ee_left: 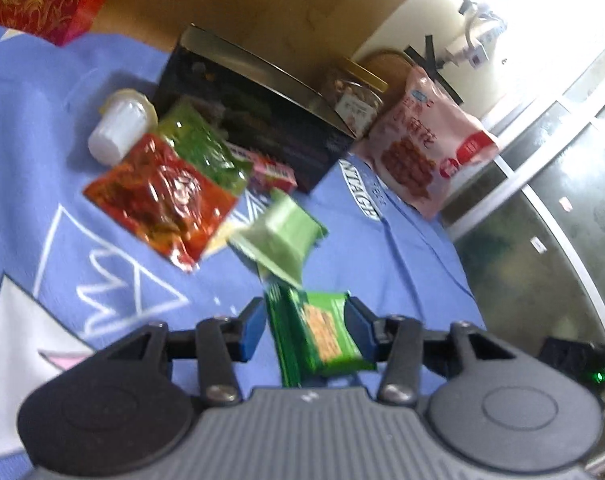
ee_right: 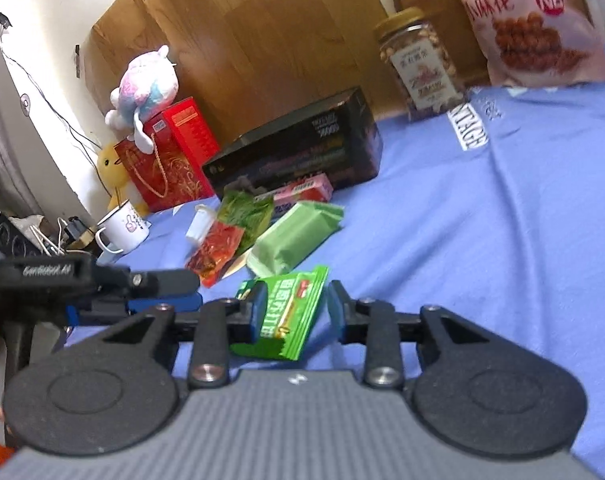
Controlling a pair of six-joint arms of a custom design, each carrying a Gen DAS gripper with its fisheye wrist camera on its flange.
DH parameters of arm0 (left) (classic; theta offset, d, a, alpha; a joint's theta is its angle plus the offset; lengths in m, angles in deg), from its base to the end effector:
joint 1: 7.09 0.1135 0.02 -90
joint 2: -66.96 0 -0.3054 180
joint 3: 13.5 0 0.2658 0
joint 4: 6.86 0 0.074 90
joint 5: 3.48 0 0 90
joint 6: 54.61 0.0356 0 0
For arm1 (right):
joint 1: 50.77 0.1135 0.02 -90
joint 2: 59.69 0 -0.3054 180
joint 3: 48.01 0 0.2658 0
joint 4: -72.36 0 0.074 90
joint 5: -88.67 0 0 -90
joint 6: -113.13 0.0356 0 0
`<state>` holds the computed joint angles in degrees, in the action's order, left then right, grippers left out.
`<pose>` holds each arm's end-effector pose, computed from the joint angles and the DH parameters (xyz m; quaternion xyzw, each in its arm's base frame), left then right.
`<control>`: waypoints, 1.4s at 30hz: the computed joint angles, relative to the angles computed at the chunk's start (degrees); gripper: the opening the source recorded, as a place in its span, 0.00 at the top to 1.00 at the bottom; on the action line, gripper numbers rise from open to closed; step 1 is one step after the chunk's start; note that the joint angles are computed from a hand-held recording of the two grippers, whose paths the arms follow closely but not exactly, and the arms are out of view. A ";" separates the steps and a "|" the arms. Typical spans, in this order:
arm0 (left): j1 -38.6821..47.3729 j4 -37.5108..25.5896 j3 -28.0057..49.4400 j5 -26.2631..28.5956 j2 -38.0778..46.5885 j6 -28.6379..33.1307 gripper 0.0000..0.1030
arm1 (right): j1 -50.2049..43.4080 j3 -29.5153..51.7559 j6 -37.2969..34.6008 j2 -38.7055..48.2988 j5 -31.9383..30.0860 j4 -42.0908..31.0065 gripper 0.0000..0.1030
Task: Organize snacks
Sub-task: 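Grasp the green cracker pack with both tools and lift it, then carry the green cracker pack into the black tin box and release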
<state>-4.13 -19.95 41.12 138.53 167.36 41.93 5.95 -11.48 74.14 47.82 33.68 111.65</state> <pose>0.3111 -0.0120 0.1413 0.1446 0.8617 -0.4009 0.2753 0.1742 0.2281 0.0993 0.1049 0.8391 0.2203 0.4861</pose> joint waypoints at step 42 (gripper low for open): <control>5.70 -4.70 -7.95 3.79 -1.07 11.92 0.68 | 9.32 9.45 6.40 4.03 1.31 -12.15 0.64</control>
<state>1.56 -24.65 33.18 142.32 166.29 53.84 15.27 -2.03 80.54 51.85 34.99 99.50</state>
